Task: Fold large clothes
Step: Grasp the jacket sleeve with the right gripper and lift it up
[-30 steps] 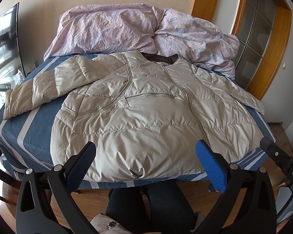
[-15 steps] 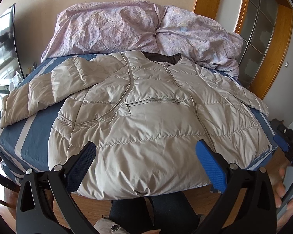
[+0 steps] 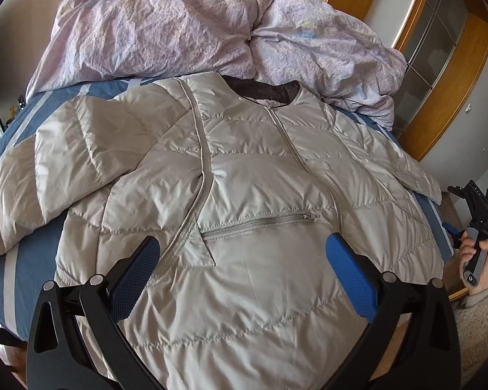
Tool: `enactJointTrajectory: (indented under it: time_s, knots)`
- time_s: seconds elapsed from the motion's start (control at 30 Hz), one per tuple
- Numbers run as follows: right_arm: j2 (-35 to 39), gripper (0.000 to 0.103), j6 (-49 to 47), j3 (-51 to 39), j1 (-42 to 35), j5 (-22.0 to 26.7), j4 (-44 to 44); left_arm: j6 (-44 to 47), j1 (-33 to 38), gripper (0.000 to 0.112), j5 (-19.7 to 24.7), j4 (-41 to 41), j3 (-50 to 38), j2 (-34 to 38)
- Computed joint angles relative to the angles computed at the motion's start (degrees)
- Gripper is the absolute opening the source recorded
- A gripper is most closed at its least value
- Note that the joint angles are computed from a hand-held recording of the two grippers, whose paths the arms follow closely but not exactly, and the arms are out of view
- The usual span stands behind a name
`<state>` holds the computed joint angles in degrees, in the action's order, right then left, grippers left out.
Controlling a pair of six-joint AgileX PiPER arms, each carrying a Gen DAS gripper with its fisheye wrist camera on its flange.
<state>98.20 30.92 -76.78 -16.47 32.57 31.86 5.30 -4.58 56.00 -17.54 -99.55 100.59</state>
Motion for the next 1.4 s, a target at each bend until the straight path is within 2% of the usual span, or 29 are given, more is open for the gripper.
enactJointTrajectory:
  time_s: [0.03,0.1,0.27,0.4,0.5,0.7,0.77,0.8,0.87,0.93,0.97,1.07,1.17,1.23,1.4]
  knots:
    - [2.03,0.088,0.51,-1.60,-1.47,0.48,0.72,0.90,0.36,0.102,1.18,-0.81,-2.19,1.67]
    - [6.34,0.084,0.12,-5.12,-4.12,1.45,3.01,0.65,-0.02,0.102,2.19,0.54,-6.32,4.56]
    - [15.52,0.068,4.01,-13.20,-7.93,2.82,4.07,-0.77,-1.24,0.102,2.14,5.69,-14.32,9.70]
    - [18.52,0.063,4.26,-16.34,-8.96,1.37,5.48,-1.23,-1.62,0.102,0.37,8.30,-18.44,12.70]
    - [19.86,0.060,3.82,-17.36,-9.69,0.41,6.97,-1.52,-1.39,0.102,3.58,9.24,-25.49,17.22]
    - [20.90,0.053,-1.60,-15.61,-10.97,-3.56,15.73,0.36,-0.34,0.102,-0.60,7.38,-23.13,17.66]
    - [21.82,0.041,-0.14,-16.57,-10.97,-3.68,14.91,0.74,-0.22,0.102,-1.74,7.26,-22.30,17.51]
    - [22.21,0.038,1.35,-17.27,-10.85,-3.45,13.46,1.05,-0.12,0.102,-2.48,7.02,-21.73,17.30]
    - [23.28,0.021,4.77,-19.38,-10.43,-2.25,9.09,2.02,0.17,0.102,-4.48,6.30,-19.77,16.47]
    - [23.53,0.015,7.70,-20.94,-9.73,-1.47,4.21,3.00,0.51,0.102,-6.05,5.68,-18.17,15.75]
    - [23.49,0.012,10.88,-22.38,-8.95,-0.82,-0.93,3.29,0.66,0.102,-6.54,5.47,-17.68,15.52]
    - [23.68,0.008,20.45,-28.61,-5.89,3.94,-18.12,3.94,1.41,0.102,-8.08,4.49,-16.13,14.83]
    - [25.43,0.007,26.99,-38.77,-1.49,12.39,-34.08,5.96,2.70,0.102,-10.31,1.23,-13.82,13.75]
    - [26.46,0.006,27.72,-44.03,0.87,16.16,-39.74,7.39,3.38,0.102,-11.41,-0.71,-12.61,13.13]
    - [31.69,0.006,22.68,-62.16,7.65,26.15,-48.71,6.48,4.12,0.102,-7.57,-0.41,-15.90,14.59]
